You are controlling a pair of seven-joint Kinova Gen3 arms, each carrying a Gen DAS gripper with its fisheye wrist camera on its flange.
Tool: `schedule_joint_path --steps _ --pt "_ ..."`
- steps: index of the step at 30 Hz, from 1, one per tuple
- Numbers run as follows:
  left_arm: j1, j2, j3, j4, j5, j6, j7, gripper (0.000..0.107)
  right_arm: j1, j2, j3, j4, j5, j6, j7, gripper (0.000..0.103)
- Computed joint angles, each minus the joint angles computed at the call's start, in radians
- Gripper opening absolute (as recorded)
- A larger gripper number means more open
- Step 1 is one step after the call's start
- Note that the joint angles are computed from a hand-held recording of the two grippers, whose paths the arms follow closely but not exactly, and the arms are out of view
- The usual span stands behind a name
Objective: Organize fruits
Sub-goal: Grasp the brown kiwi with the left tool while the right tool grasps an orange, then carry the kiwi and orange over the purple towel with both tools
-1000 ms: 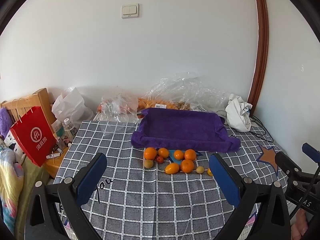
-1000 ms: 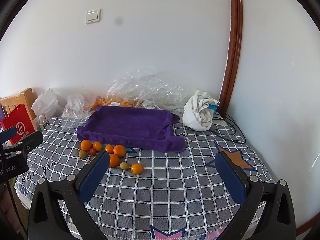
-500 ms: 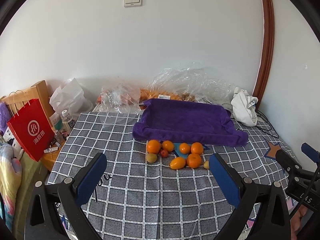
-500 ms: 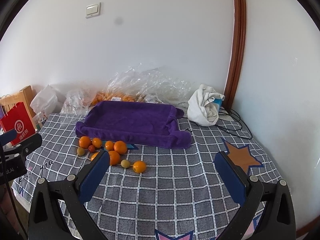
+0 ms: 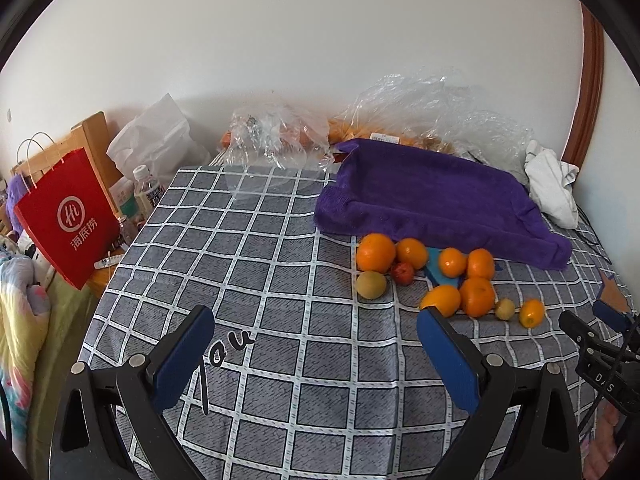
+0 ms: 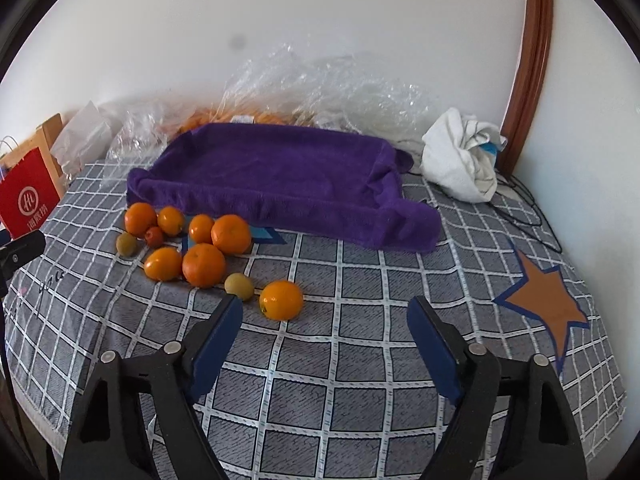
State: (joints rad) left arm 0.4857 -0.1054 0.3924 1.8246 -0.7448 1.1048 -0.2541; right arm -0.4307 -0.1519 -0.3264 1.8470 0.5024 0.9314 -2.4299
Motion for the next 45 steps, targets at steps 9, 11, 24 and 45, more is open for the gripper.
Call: schedule_joint_path --steps 9,11,24,45 --pt "-0.068 -0.016 -0.096 0.083 0.135 -0.229 -0.169 0.096 -0.025 0.108 0.049 0.018 -0.025 -0.099 0.043 0.059" --pt "-0.093 -0.022 -0.118 0.104 0.194 -0.300 -0.230 0.096 -0.030 0.127 0.077 0.018 -0.064 -0.116 0.061 0.052" --pt "-0.035 0.174 -0.141 -0.007 0.124 -0.302 -0.292 0.062 0.026 0.065 0.111 0.072 -0.117 -0.209 0.145 0.037" --pt "-0.097 0.104 -0.189 0.082 0.269 -0.469 -0.263 0.027 0.073 0.044 0.103 0.100 -0.158 -0.178 0.205 0.041"
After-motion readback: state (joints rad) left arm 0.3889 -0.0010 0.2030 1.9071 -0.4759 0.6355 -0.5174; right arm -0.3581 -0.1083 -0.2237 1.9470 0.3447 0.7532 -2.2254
